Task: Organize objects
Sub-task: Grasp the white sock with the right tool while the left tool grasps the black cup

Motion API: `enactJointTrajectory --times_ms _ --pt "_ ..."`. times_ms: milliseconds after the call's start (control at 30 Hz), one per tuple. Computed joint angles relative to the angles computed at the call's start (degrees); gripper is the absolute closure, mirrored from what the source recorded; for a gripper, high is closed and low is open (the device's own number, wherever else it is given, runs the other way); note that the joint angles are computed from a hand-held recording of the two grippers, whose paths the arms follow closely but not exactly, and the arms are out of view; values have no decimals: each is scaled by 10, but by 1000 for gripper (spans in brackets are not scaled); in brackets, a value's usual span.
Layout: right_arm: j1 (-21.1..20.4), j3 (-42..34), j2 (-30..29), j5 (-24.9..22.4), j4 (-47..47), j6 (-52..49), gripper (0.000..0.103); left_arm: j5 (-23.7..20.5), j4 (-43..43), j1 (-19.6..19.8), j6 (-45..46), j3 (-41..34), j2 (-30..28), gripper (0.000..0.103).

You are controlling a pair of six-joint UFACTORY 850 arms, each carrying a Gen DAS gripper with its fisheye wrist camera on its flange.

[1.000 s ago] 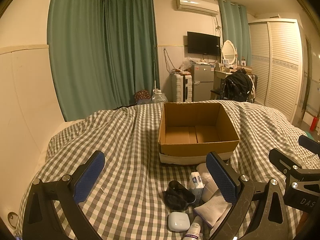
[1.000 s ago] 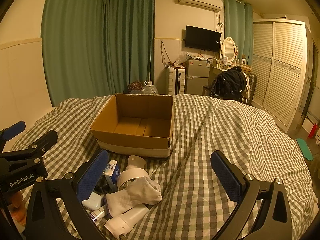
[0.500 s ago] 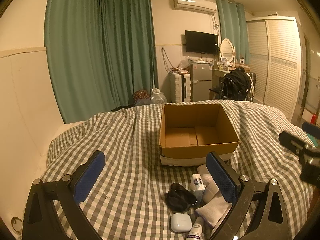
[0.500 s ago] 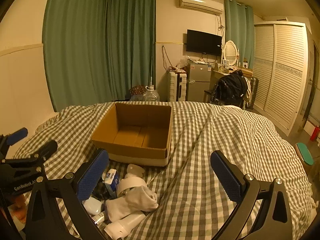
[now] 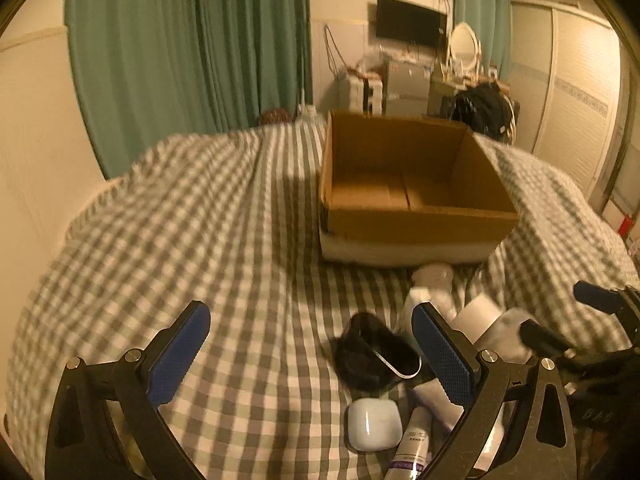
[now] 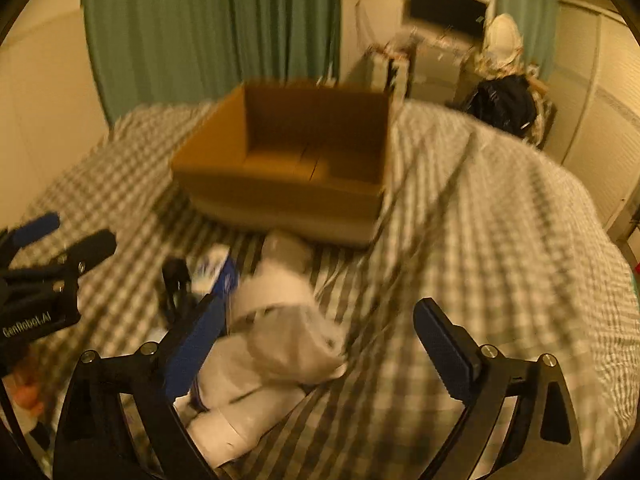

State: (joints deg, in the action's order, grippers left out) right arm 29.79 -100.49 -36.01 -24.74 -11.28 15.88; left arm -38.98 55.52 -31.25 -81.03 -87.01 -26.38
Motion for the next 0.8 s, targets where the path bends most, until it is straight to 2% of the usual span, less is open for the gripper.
enactJointTrajectory --times_ms 67,300,333,400,467,633,800 --pt "-1 -17 -19 -24 22 -23 16 5 -28 5 31 -9 -15 1" --pt "-12 -57 -58 -86 89 -81 26 29 -124 14 144 -37 -55 3" --pt "-12 -61 -61 -90 92 -85 31 26 -126 13 155 -42 -61 3" --pt "-17 -60 -62 -91 128 -116 44 19 -131 13 176 -53 -72 3" --pt "-23 -46 -53 -81 162 -137 49 21 -146 12 202 -56 -78 6" --pt "-28 -41 -47 -72 187 -148 55 35 -186 12 254 -64 -88 12" --pt "-30 -30 -38 -61 195 -153 56 60 -221 14 304 -70 -95 18"
